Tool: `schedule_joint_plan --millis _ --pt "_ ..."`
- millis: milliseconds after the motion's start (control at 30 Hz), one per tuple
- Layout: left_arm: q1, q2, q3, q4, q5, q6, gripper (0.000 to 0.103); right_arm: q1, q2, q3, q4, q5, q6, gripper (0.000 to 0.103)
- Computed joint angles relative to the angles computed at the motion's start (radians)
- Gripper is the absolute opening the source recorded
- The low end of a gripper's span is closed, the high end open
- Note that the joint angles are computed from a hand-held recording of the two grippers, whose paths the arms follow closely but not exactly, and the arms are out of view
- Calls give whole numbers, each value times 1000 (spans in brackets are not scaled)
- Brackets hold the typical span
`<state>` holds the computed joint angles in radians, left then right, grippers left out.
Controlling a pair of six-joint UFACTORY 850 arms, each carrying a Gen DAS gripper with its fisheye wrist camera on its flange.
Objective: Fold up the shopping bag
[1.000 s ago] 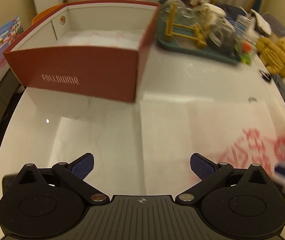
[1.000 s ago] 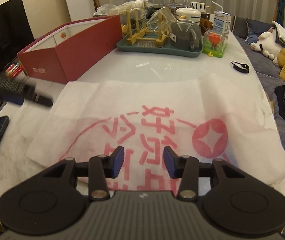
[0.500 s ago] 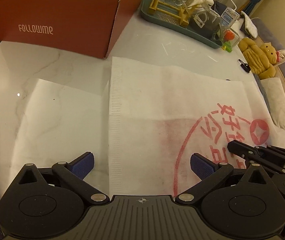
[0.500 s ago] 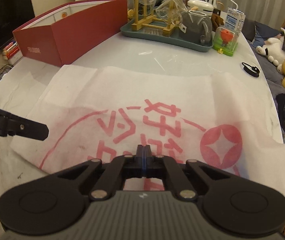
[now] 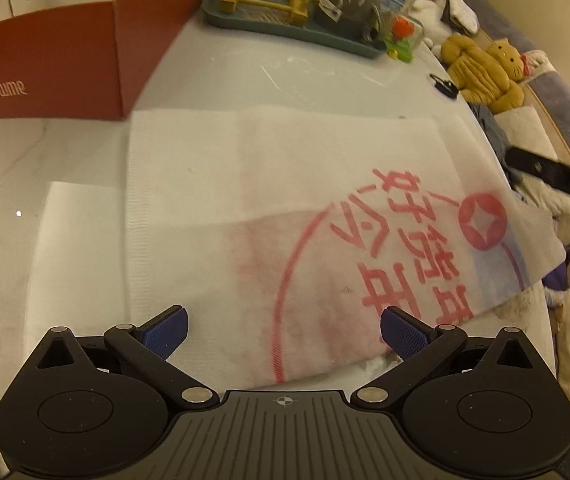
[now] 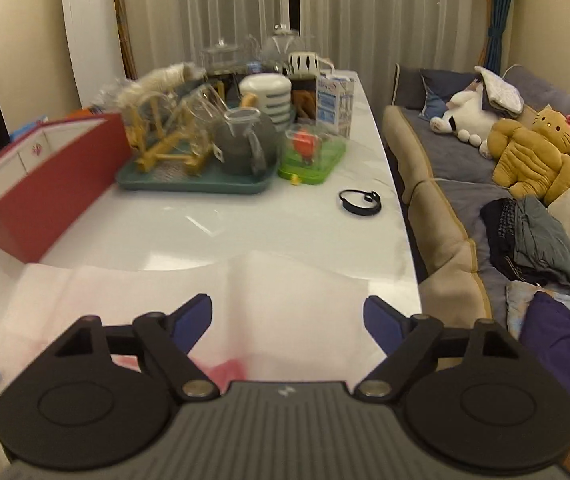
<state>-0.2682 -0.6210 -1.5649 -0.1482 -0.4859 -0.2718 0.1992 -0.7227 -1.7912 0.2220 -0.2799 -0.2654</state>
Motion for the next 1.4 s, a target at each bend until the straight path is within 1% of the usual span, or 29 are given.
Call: schedule_joint_plan --millis 67,100,133,167,200,233,267,300,367,400,433,467,533,567,633,667,700,733,800,867,900,967,1033,1067,1133,1200,1267,1333,1400 --pt "-12 0 0 60 -1 -46 103 -7 -56 -81 -11 -54 -10 74" --pt "-16 1 -1 81 -5 -62 103 -7 -81 -115 34 -78 -59 73" --pt "-17 1 -2 91 -7 -74 103 -8 -107 -151 77 -103 -107 69" --pt "-18 4 1 96 -5 -87 103 -4 -129 -182 102 -125 -139 56" --pt "-17 6 3 101 -4 -101 103 2 -144 -202 85 -145 -143 40" --pt "-17 7 4 105 -3 -114 103 10 -160 -226 50 -166 -130 0" --pt "-18 8 4 110 -5 -126 103 14 -173 -241 57 -183 -158 1" --pt "-18 10 5 111 -4 -132 103 14 -162 -218 106 -157 -209 1" --pt "-17 14 13 109 4 -139 103 5 -118 -142 301 -86 -385 1" --pt "-13 18 17 92 8 -131 103 -2 -84 -103 405 -69 -465 1" --pt "-10 21 21 74 12 -123 103 -10 -59 -75 510 -67 -542 1" --pt "-6 24 25 56 16 -114 103 -21 -37 -57 615 -89 -616 1" --pt "1 29 32 18 24 -96 103 -49 13 -10 824 -158 -787 1" --pt "8 39 47 -33 42 -67 103 -66 39 19 929 -210 -888 1" --pt "22 54 67 -91 61 -41 103 -117 89 82 1124 -367 -1072 1" --pt "27 58 71 -100 61 -40 103 -139 98 101 1173 -468 -1111 1" --pt "33 64 78 -117 63 -32 103 -160 101 105 1180 -572 -1109 1" --pt "40 73 91 -145 72 -17 103 -174 105 107 1166 -657 -1105 1" --pt "49 85 109 -191 94 -6 103 -189 119 115 1112 -775 -1094 1" --pt "69 117 154 -285 121 38 103 -188 127 121 1029 -863 -1080 1" --pt "80 133 176 -358 133 83 103 -187 130 123 988 -906 -1076 1" --pt "106 162 217 -526 128 199 103 -173 132 133 886 -966 -1060 1" --pt "133 175 230 -732 60 369 103 -152 149 169 796 -966 -1065 1" --pt "145 181 237 -827 16 448 103 -145 158 189 782 -962 -1068 1" --pt "154 176 223 -931 -63 535 103 -135 167 216 772 -964 -1072 1" --pt "145 163 191 -917 -127 540 103 -127 172 236 776 -968 -1080 1" --pt "133 136 147 -850 -178 474 103 -119 165 235 765 -982 -1077 1" --pt "126 112 129 -882 -196 464 103 -111 155 230 749 -1005 -1069 1" --pt "118 91 116 -901 -203 443 103 -99 158 235 692 -1010 -1064 1"
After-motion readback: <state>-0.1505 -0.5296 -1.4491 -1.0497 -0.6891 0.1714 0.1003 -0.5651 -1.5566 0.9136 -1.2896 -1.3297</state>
